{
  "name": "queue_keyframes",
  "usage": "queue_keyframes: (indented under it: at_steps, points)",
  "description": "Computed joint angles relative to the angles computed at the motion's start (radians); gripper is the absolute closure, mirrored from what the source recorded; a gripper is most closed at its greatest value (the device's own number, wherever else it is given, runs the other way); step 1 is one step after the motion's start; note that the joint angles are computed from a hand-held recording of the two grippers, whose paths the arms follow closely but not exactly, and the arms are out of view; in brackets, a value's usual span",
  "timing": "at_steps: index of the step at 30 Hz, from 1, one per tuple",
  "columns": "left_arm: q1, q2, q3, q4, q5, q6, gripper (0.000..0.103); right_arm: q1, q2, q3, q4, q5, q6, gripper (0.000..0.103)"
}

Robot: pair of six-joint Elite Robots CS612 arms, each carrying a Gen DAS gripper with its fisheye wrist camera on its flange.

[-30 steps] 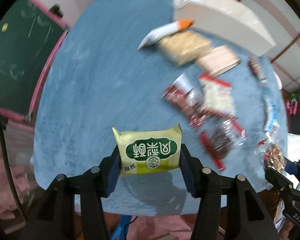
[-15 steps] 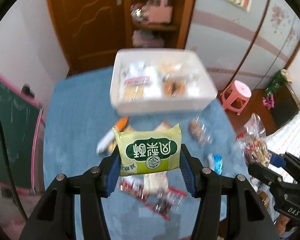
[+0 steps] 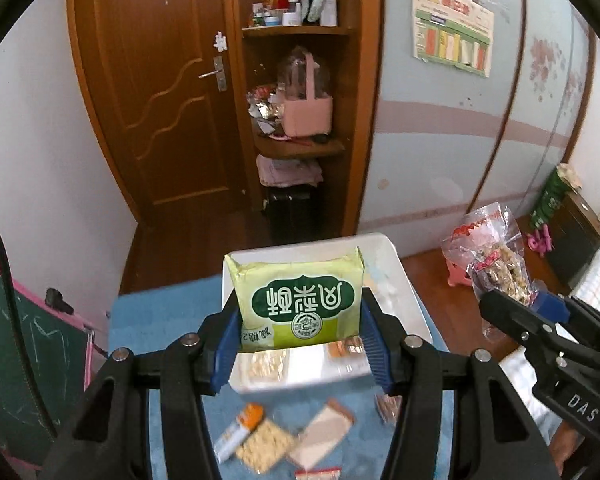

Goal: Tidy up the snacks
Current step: 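Lift both held packets and carry them over the white bin, then lower both packets into the white bin and open both tools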

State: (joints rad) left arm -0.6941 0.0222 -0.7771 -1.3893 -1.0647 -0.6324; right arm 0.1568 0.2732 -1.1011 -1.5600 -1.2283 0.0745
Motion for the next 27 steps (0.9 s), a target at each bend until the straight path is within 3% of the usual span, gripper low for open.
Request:
queue_keyframes:
  at_steps: [7, 11, 13, 14, 15, 21, 27]
  points:
    - [0.042, -0.076, 0.215, -0.086, -0.021, -0.004, 0.05, 0.021, -0.059, 0.168, -0.067, -0.073, 0.006, 0.053]
    - [0.053, -0.089, 0.277, -0.083, -0.028, -0.021, 0.048, 0.033, -0.076, 0.232, -0.065, -0.112, -0.025, 0.053]
    - [0.061, -0.103, 0.316, -0.082, -0.061, -0.017, 0.037, 0.037, -0.08, 0.251, -0.068, -0.114, -0.041, 0.053]
    - [0.064, -0.11, 0.334, -0.08, -0.08, -0.008, 0.023, 0.04, -0.086, 0.266, -0.061, -0.122, -0.054, 0.051]
    - [0.064, -0.118, 0.356, -0.071, -0.07, -0.008, 0.021, 0.042, -0.09, 0.278, -0.048, -0.129, -0.07, 0.05]
    - [0.066, -0.081, 0.29, -0.008, -0.087, -0.026, 0.016, 0.046, -0.07, 0.252, -0.03, -0.137, -0.102, 0.036]
    - [0.058, -0.033, 0.185, 0.054, -0.088, -0.07, 0.009, 0.039, -0.046, 0.203, 0.028, -0.098, -0.072, 0.036]
